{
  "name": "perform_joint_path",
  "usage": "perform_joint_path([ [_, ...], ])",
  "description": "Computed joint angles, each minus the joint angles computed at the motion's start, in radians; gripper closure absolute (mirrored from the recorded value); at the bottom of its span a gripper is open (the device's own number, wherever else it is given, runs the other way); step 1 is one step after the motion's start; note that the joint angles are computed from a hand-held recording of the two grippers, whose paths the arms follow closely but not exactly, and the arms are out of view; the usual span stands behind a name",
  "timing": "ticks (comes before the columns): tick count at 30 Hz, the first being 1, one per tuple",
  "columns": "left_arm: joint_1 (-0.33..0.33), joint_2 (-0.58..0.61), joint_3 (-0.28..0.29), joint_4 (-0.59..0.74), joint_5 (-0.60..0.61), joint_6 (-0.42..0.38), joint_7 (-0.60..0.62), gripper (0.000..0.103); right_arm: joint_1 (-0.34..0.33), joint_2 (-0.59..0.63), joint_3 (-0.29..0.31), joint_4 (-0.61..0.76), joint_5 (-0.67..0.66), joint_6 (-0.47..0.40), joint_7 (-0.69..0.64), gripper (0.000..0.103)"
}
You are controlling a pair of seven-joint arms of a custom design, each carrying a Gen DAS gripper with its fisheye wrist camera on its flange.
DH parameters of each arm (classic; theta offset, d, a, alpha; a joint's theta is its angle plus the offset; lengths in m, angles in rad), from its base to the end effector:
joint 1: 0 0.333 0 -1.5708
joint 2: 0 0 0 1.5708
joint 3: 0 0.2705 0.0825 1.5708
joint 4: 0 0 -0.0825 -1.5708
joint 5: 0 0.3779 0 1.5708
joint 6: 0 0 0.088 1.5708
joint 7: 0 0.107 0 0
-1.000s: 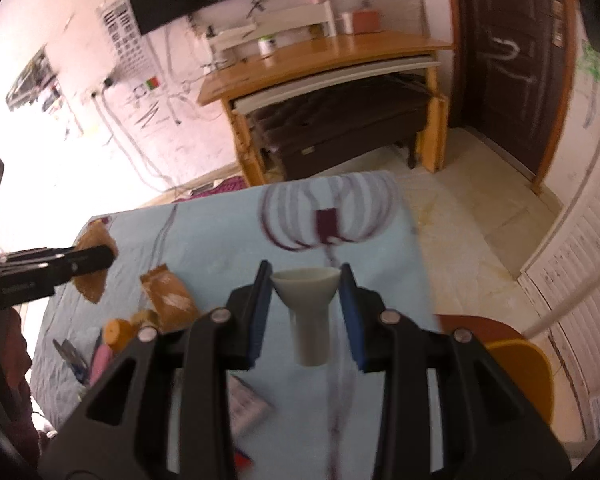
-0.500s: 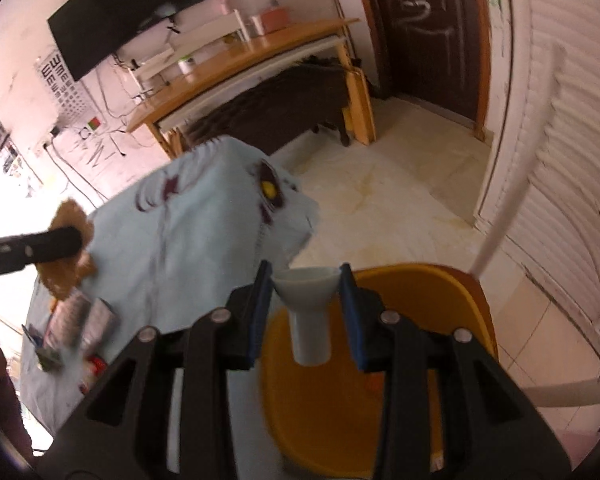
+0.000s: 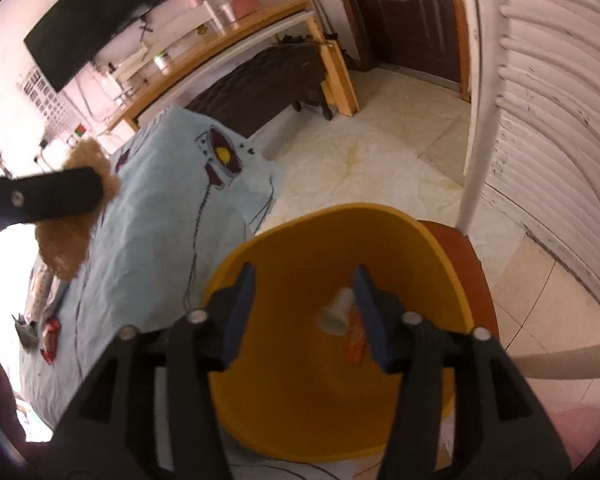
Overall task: Collect trash
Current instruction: 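Carry sponge and cup to the orange bin and open both tools, then return to the table and close the left tool on the blue packet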
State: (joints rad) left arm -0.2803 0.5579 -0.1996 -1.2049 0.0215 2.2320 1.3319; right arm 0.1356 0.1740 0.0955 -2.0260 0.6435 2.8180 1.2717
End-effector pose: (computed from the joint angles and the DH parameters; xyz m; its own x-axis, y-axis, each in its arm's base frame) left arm 0.6601 -0.3014 0.4777 -0.2320 -0.9540 0.1901 -0.8949 0.1328 -0.4260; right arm 0.6010 0.1092 0.3852 0.0844 -0.9316 -0.3535 -0.8276 0.1320 -0.5456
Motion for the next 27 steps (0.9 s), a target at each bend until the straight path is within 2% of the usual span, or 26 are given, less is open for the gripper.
perform_joint_path([
  [2,-0.016,0.034,0.002,0.043,0.014,-0.022,-0.004,0.06,-0.008,-0.007,-0.001,-0.016,0.02,0.009,-0.009,0.053],
  [5,-0.023,0.05,-0.002,0.061,0.011,-0.036,0.004,0.045,-0.018,-0.012,-0.004,-0.029,0.048,0.013,-0.02,0.053],
  [10,-0.019,0.013,-0.004,0.004,0.005,-0.011,0.013,0.043,-0.022,-0.028,-0.008,-0.044,0.081,0.015,-0.034,0.052],
  [15,0.023,-0.109,-0.011,-0.167,-0.036,0.073,0.011,0.042,-0.001,-0.036,-0.004,-0.025,0.068,0.012,-0.033,0.052],
  [17,0.046,-0.179,-0.01,-0.258,-0.056,0.118,0.012,0.042,0.009,-0.04,0.0,-0.014,0.062,0.008,-0.037,0.047],
  [21,0.09,-0.311,0.003,-0.419,-0.081,0.197,0.014,0.042,0.042,-0.036,0.013,0.028,0.031,0.003,-0.037,0.045],
  [27,0.151,-0.471,0.029,-0.601,-0.128,0.263,0.022,0.042,0.093,-0.02,0.042,0.1,-0.002,-0.029,-0.055,0.044],
])
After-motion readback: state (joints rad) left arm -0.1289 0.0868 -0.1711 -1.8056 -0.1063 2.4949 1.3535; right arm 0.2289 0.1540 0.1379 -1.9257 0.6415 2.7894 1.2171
